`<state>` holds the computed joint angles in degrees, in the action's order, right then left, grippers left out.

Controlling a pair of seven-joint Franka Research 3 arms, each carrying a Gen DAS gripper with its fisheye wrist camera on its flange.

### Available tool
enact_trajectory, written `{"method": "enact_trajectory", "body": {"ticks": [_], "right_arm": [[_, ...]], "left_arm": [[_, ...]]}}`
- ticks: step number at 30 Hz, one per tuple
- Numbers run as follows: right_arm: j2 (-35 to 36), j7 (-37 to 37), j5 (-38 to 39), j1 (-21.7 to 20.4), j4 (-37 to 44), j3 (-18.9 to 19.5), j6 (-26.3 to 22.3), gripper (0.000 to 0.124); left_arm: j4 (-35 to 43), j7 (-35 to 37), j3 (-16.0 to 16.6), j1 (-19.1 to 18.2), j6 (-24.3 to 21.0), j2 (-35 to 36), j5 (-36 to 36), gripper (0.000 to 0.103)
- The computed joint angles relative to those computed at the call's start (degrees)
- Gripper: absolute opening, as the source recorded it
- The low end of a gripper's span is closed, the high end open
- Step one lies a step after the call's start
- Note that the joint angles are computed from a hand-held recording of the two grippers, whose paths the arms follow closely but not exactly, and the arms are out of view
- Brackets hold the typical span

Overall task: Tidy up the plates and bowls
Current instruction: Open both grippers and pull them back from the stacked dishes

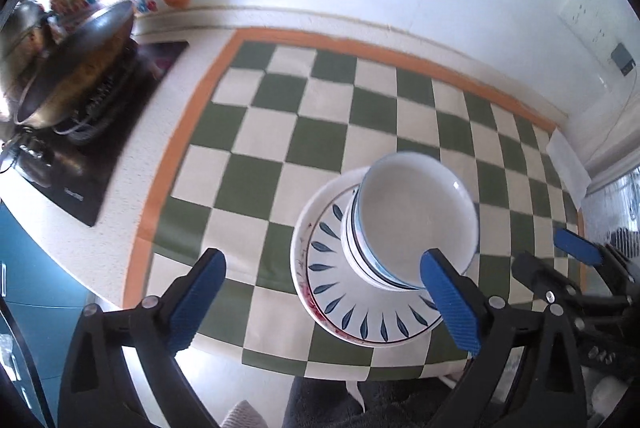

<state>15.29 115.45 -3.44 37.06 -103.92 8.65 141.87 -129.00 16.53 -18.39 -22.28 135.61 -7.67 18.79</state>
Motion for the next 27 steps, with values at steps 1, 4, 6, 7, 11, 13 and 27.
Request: {"method": "enact_trajectory", "body": {"ticks": [1, 4, 6, 7, 11, 13, 27], "right_arm": [[-1.31, 1.30, -1.35, 0.55, -1.25, -0.35, 0.81, 0.095], [-4.78, 6.91, -7.98, 2.07, -4.51, -1.07, 2.26, 0.098], [-7.36, 10.82, -11.77, 2.30, -7.15, -0.83, 3.75, 0.099], [-8.45, 12.44, -12.79, 2.05, -8.33, -0.52, 4.41, 0.100], [-11.90, 16.85, -14.43, 0.80, -11.59, 1.32, 4.70, 0.101], [-14.13, 18.22, -14.36, 0.08, -13.74, 2.29, 5.21, 0.101], [-36.99, 29.09, -22.48, -7.75, -23.96, 13.67, 4.11, 0.101]], "left_arm": [[0.34, -1.58, -0.56, 0.05, -1.19, -0.36, 1.78, 0.100], [0.35, -2.78, -1.27, -0.47, -2.73, -1.81, 3.50, 0.101], [0.43, -3.36, -1.79, -0.96, -3.88, -2.62, 4.13, 0.101], [0.39, -3.46, -2.03, -1.32, -4.52, -3.19, 4.04, 0.101], [-0.30, -4.20, -2.74, -2.48, -4.85, -5.08, 3.78, 0.101], [-0.08, -5.08, -3.44, -2.92, -6.00, -5.98, 4.21, 0.101], [7.62, -13.79, -12.20, -7.32, -22.91, -13.24, 14.95, 0.101]]}}
